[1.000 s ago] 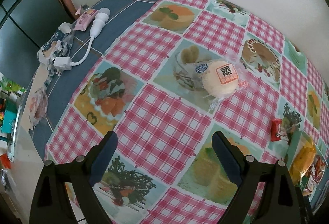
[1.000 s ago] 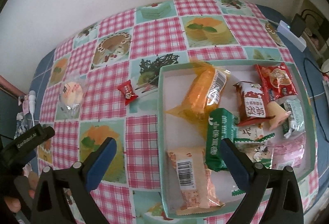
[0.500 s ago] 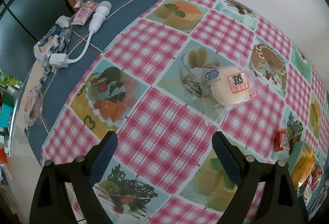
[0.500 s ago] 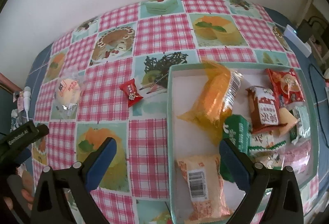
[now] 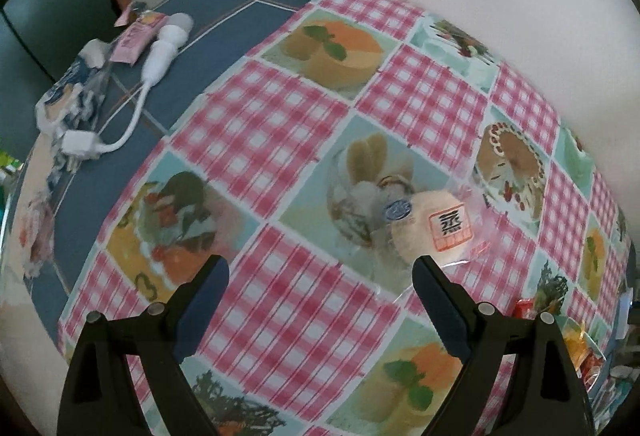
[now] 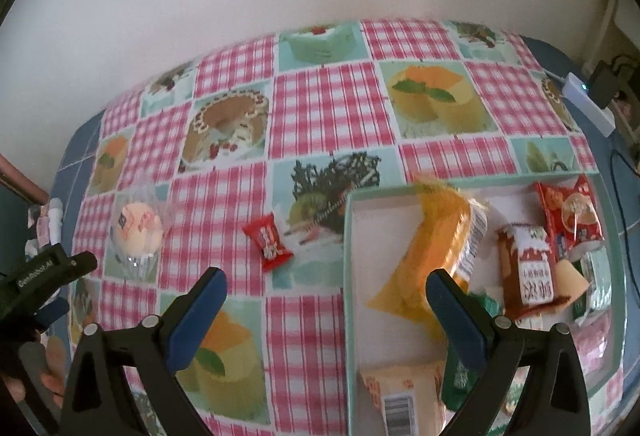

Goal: Organize snacks
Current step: 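Move the left tool to the Kong pastry pack while the right tool approaches the red candy, then grasp the Kong pastry pack with the left tool while the right tool grasps the red candy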

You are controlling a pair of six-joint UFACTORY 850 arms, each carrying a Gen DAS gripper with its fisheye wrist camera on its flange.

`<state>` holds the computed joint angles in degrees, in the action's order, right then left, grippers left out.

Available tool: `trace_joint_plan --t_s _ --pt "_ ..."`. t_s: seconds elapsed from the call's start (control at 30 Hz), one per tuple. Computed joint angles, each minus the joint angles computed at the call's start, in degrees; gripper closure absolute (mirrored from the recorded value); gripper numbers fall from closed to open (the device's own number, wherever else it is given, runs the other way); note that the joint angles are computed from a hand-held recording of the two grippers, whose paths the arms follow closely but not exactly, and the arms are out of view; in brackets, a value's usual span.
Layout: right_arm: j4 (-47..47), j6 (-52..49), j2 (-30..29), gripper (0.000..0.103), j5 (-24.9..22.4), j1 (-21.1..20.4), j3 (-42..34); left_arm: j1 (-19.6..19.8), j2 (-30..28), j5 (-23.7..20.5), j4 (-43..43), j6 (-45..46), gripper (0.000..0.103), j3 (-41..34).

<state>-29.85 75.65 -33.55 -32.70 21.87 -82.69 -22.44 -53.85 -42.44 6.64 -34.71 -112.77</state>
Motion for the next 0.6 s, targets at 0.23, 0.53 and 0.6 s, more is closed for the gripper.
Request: trace_joint_plan --t_s 0.23,0.53,0.6 --pt "-2.31 -2.35 -3.35 0.013 1.13 0.87 -4.27 -0.02 -2.11 2.17 -6.68 6.97 0.01 -3.05" --pt "-0.88 -7.13 -7.37 0.031 2.52 1.55 -7.36 -0.01 -6.36 3.52 -11.54 10.27 0.01 -8.59" --pt "-0.44 -7.99 -8.2 0.035 2.95 1.43 -7.83 0.04 -7.09 3.37 -12.53 11.11 0.01 -9.57"
